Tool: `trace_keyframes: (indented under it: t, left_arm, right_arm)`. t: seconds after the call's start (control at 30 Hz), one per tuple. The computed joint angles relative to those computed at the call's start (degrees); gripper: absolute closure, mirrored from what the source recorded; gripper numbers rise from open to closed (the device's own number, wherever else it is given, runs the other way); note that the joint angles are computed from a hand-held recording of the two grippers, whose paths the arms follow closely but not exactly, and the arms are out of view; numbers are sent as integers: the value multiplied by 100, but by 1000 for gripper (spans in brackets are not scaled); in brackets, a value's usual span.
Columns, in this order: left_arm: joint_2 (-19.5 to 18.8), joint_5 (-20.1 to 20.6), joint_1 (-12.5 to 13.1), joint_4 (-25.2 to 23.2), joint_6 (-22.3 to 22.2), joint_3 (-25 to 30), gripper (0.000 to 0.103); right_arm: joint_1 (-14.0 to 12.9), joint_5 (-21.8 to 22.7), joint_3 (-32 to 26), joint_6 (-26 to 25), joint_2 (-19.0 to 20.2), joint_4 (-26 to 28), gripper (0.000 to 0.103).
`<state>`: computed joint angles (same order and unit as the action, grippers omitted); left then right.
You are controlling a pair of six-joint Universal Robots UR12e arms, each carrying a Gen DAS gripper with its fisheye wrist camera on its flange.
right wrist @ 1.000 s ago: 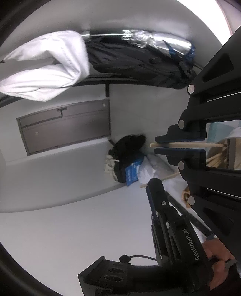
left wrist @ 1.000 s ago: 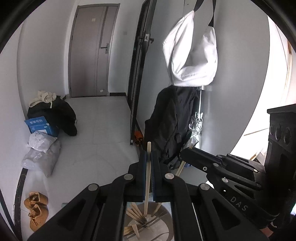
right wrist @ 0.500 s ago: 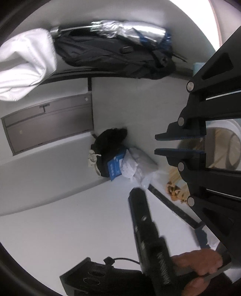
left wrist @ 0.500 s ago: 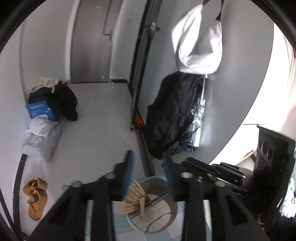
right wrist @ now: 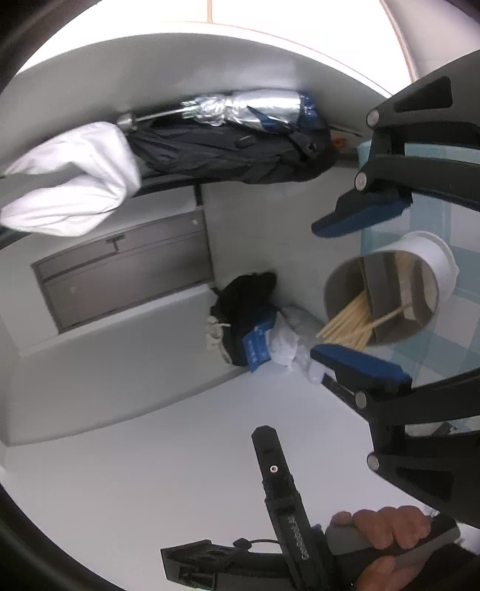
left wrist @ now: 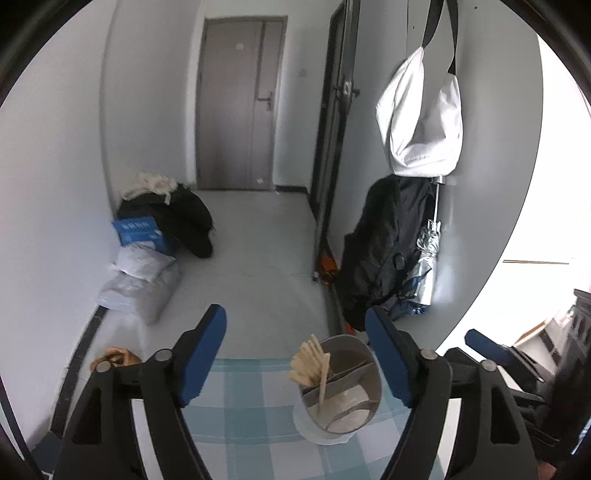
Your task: Organize utensils
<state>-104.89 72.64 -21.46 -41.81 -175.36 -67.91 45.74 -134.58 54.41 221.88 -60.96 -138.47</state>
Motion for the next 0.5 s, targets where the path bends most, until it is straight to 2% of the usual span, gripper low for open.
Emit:
trace_keyframes:
  t: [0.17, 0.33, 0.4, 0.5]
  left_arm:
    - [262, 156, 26, 625, -53, -474, 13]
    - [512, 167, 88, 1269, -297, -973, 11]
    - [583, 194, 100, 1364, -374, -1101, 6]
    - [658, 238, 111, 1494, -411, -1292, 3]
  right_arm:
    - [182, -329, 10, 37, 26, -115, 22]
    - [387, -871, 12, -132, 115, -286, 15]
    - [457, -1075, 1, -198, 158, -346, 13]
    - [542, -1257, 38, -329, 209, -544, 9]
